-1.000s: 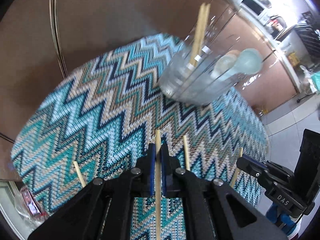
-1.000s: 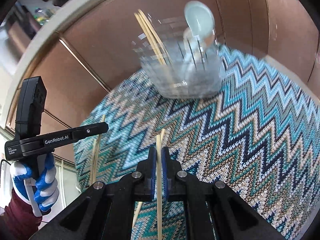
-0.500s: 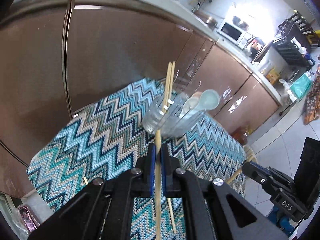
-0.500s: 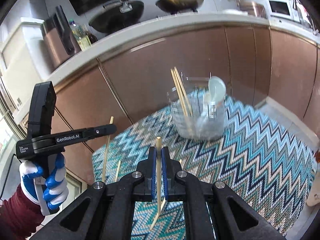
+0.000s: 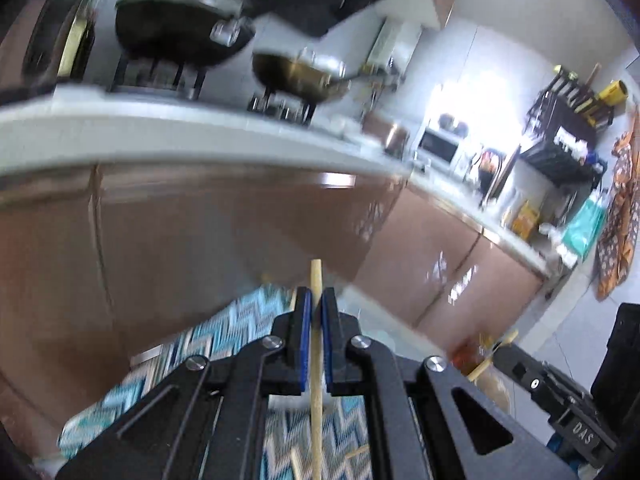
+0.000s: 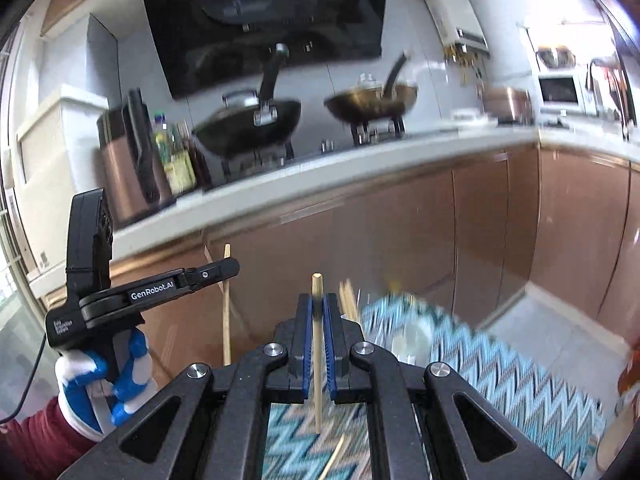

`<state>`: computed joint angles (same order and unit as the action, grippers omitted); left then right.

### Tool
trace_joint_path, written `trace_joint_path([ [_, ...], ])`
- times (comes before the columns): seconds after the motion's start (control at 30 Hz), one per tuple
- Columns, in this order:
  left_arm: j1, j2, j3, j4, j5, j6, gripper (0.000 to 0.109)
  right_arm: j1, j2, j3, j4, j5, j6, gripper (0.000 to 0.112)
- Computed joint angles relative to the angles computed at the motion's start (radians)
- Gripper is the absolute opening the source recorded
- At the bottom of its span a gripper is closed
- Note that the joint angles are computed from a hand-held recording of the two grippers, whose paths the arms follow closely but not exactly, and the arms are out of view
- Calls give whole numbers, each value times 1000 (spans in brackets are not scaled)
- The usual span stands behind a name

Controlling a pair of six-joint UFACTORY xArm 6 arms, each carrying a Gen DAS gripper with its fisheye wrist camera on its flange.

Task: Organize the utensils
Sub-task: 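Lift both chopsticks and lower them into the utensil holder, then open both tools to release the chopsticks in the holder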

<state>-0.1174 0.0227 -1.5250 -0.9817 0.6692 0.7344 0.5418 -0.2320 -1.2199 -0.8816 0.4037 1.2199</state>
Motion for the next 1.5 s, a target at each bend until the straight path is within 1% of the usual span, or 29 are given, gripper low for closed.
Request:
trace_joint_path([
  [0.1,-51,68,-82,-71,-117,31,5,-45,50,-57,-66,-53,23,6],
  [0.17,-75,117,-133,-103,-183,47,5,-66,86,-95,-105,-66,35,6],
  [0.3,-112,233,-247,-94,-280,33,5,-115,162,-148,-151,-107,49,6],
  [0.5,-137,348,-323,-118,-367,62,5,-159,245,-176,-179,-152,57,6],
  [0.57,-146,377,-337,-122,-391,72,5,-163,264,-182,-188,-149,55,6],
  [0.77,-173,404,-317,-210,-460,184,5,-162,306,-196,-225,-132,59,6],
  [0.83,-187,401,-297,-270,-490,254,5,-155,318,-198,-235,-117,55,6],
  [1.0,-202,417,-288,-349,-529,334,5,-159,338,-194,-237,-119,64,6],
  [1.17,-203,417,-265,-365,-534,342,5,-169,345,-172,-223,-143,77,6],
  [1.27,-198,408,-246,-344,-522,333,7,-171,339,-158,-226,-143,101,6],
  [1.33,-195,390,-223,-324,-512,323,13,-173,327,-145,-232,-137,126,8],
  [1.4,-190,363,-195,-312,-502,314,23,-170,310,-130,-246,-125,151,16],
  [1.5,-182,315,-150,-287,-493,297,29,-157,278,-110,-261,-94,175,21],
])
